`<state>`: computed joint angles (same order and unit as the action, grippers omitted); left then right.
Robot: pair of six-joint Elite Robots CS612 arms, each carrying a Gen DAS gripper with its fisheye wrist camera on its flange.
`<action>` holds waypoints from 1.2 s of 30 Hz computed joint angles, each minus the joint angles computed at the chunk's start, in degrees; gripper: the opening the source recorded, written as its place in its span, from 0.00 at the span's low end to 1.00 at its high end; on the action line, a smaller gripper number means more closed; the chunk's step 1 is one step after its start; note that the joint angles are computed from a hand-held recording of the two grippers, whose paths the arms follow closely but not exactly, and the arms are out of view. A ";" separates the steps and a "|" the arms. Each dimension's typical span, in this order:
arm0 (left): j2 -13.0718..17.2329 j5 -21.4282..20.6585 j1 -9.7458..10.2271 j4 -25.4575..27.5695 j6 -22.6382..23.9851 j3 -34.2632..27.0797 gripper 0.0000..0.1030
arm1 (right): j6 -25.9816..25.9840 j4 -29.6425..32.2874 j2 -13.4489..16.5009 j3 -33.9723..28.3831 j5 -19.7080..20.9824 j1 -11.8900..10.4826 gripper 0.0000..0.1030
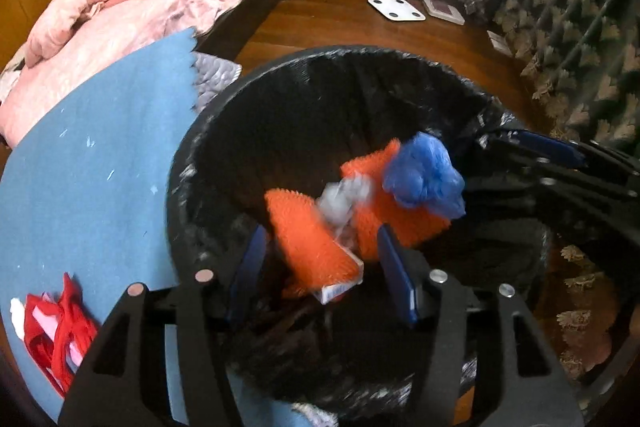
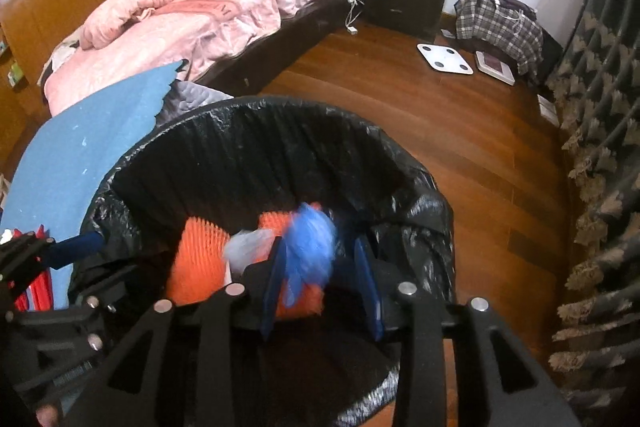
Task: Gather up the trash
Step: 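Move both open tools back over the red gloves on the cloth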
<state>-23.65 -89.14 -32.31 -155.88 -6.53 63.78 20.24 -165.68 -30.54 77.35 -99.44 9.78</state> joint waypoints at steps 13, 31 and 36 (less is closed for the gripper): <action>-8.45 5.60 3.85 -9.20 -5.27 15.84 0.66 | 0.37 -8.27 -3.05 5.56 -0.63 4.92 0.51; -17.12 13.19 12.09 -19.35 -12.67 32.33 0.66 | -2.01 -4.29 0.36 -4.46 1.74 13.45 0.51; -17.20 12.05 12.86 -20.76 -13.43 33.74 0.66 | -1.89 -1.63 2.05 -7.81 1.76 14.68 0.49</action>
<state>-40.84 -77.10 -19.45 -176.64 -19.96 97.52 18.35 -167.32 -28.49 69.54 -97.69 24.47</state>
